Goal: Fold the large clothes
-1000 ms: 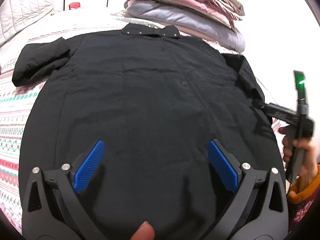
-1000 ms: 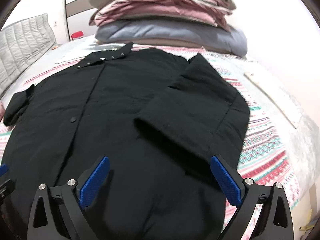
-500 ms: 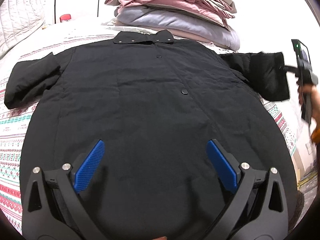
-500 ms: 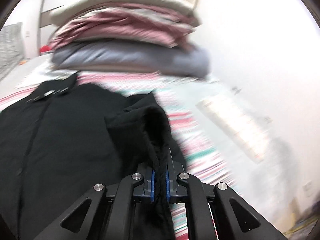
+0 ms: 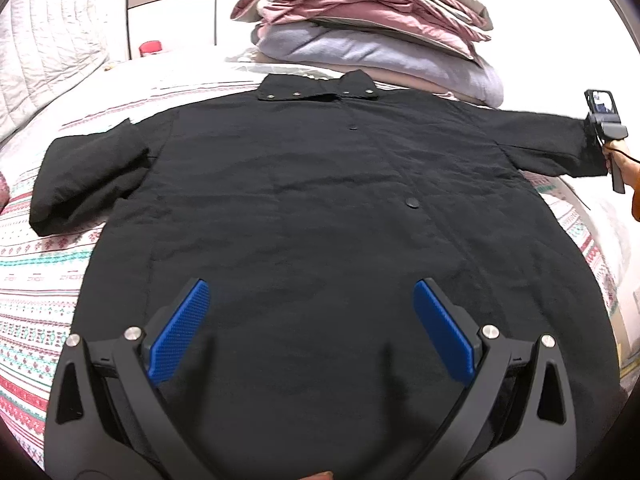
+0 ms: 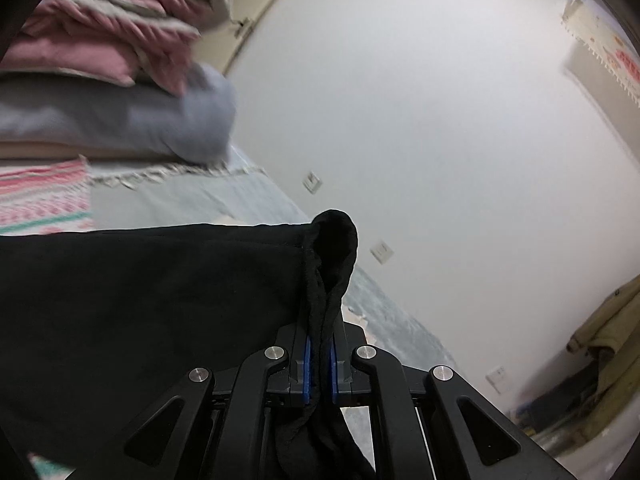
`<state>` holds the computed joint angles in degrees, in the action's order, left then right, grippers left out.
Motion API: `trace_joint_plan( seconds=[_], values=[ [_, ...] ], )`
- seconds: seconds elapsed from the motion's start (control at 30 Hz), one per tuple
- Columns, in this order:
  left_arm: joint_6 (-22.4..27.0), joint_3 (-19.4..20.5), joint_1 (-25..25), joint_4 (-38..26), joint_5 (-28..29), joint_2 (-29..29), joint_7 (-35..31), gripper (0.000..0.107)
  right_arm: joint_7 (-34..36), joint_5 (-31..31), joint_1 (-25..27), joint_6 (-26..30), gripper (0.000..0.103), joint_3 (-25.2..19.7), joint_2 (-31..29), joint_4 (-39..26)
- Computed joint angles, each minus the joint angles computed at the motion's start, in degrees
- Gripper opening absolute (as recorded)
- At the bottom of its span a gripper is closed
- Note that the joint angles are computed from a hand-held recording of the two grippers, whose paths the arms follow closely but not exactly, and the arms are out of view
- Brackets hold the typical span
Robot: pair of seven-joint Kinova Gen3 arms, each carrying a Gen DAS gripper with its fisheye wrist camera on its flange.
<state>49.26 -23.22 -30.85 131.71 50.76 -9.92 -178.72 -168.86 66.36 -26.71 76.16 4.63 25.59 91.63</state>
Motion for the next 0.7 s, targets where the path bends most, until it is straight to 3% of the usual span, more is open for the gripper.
trace_joint_plan(
  seconds=[0.07,0.13,0.23,0.27,0.3,0.43,0.53,0.63,0.7],
  values=[
    [-0.7,0.7,-0.1,-1.1,-1.1,0.7,2.0,0.102,4.0,-1.4,1.2,0.8,0.007,1.6,2.2,-3.3],
    [-2.3,1.2,-0.1,-1.8,-1.8,0.8,3.4,0.102,6.1,-2.6,3.2,1.2,0.020,1.7,5.7,-6.3],
    [-6.2,2.1,0.2,-3.5,-3.3,1.4,5.4,0.102,4.2,-1.2,2.4,0.9,0.046,3.7,9.2,-5.3],
    [-7.3,2.3,0.3,-4.4,-3.9,2.0,6.4,0.102,3.4,-0.1,1.6,0.2,0.065,3.9,8.6,-3.5],
    [-7.8,2.3,0.4,-5.0,-4.3,2.6,6.9,0.102,2.8,1.1,0.7,0.4,0.072,4.1,8.3,-2.1],
    [-11.1,2.7,0.1,-10.3,-3.5,8.5,8.4,0.102,-1.9,2.2,-1.3,-0.9,0.075,2.2,4.7,3.6],
    [-18.1,5.9,-0.8,-12.8,-1.9,12.3,7.2,0.102,-7.4,0.9,-2.6,-3.6,0.078,-0.7,0.3,7.9],
    [-24.7,9.3,-1.0,-17.7,-4.3,18.5,12.6,0.102,-12.9,0.3,-3.1,-7.3,0.080,-3.0,-2.0,10.5],
    [-29.4,8.3,2.0,-19.5,-5.6,21.5,15.9,0.102,-15.9,0.3,-3.7,-8.8,0.080,-3.8,-2.6,12.0]
  ],
)
